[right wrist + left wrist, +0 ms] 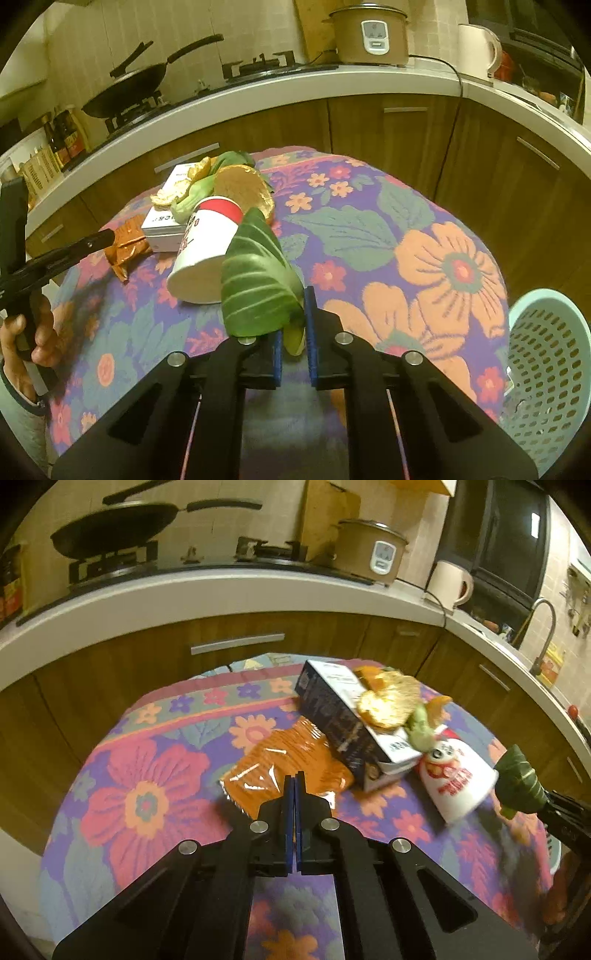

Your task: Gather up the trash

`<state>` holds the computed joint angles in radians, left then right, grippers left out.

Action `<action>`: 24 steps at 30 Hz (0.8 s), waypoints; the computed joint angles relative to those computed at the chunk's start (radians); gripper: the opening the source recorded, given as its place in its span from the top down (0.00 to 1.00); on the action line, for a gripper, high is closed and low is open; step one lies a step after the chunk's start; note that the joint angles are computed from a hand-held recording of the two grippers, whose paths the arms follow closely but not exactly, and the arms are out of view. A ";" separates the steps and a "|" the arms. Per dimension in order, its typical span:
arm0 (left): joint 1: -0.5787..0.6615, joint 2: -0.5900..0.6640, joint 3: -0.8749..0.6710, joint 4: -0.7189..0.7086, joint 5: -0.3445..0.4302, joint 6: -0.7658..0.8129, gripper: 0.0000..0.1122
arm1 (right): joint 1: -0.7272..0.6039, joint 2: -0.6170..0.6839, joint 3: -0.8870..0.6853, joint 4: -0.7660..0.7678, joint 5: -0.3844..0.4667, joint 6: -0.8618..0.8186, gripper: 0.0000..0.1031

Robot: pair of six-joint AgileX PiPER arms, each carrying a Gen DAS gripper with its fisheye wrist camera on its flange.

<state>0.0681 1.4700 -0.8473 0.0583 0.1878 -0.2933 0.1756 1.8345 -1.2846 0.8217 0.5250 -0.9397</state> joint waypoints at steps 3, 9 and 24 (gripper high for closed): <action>-0.021 -0.063 0.043 0.028 -0.004 -0.033 1.00 | -0.027 -0.041 0.046 0.068 0.006 -0.065 0.92; -0.060 -0.142 0.073 0.309 0.016 -0.309 0.99 | -0.084 -0.121 0.122 0.177 0.035 -0.186 0.92; 0.057 0.178 -0.151 -0.032 0.052 0.101 0.38 | -0.080 -0.100 0.134 0.236 0.072 -0.281 0.92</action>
<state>0.1249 1.6482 -0.9986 0.0265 0.2395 -0.1922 0.0958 1.7344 -1.1504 1.0578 0.5972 -1.2209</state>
